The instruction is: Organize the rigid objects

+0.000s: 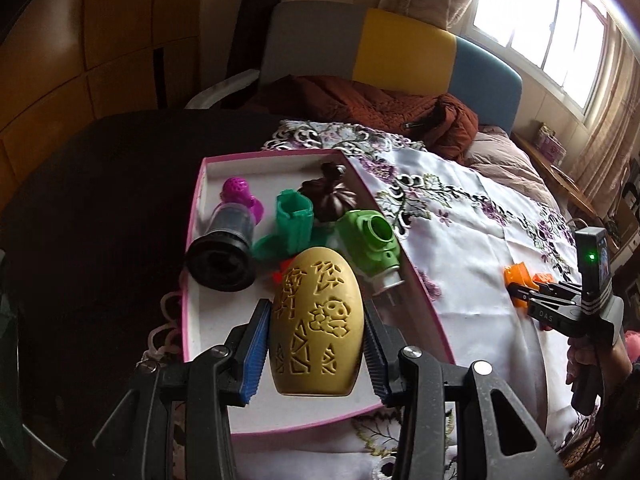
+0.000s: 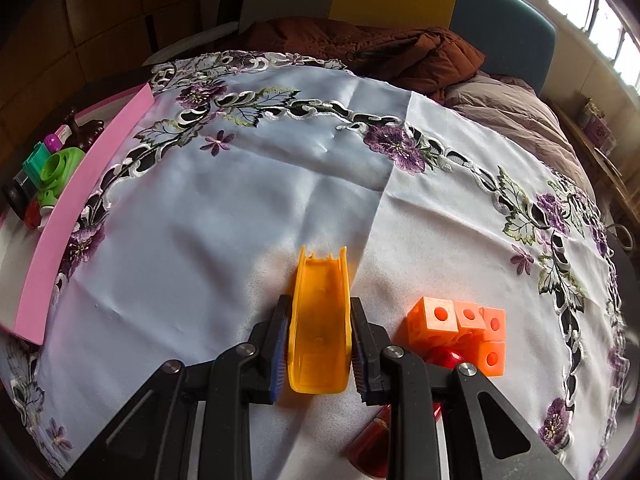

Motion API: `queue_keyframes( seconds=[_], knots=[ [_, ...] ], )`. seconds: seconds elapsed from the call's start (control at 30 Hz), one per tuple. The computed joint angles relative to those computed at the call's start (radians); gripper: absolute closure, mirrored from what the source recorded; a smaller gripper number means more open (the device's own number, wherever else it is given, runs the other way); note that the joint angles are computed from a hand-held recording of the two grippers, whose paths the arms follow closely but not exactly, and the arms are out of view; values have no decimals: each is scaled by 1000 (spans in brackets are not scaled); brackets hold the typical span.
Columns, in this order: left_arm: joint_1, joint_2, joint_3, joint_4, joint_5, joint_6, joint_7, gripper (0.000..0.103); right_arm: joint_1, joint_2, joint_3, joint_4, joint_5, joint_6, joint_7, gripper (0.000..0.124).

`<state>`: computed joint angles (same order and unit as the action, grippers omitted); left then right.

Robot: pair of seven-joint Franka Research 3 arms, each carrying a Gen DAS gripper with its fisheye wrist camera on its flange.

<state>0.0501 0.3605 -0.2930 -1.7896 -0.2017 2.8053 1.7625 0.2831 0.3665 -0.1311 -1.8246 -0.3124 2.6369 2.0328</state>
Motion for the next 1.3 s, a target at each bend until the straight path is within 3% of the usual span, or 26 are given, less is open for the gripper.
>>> queue_keyframes(
  seconds=[0.37,0.67,1.07,1.3],
  knots=[
    [30,18,35,11,-10,-66,-69,60,3,1,-2,1,-10,-3,3,97],
    [5,81,59,86,64,-123,-119,60,7,1,-6,2,-25,-6,12,97],
    [-55,159,111,168,242,-79,-214,59,10,1,-6,3,-37,-11,22,97],
    [-61,150,119,148,308,-52,-248,59,9,2,-6,6,-43,-15,23,97]
  ],
)
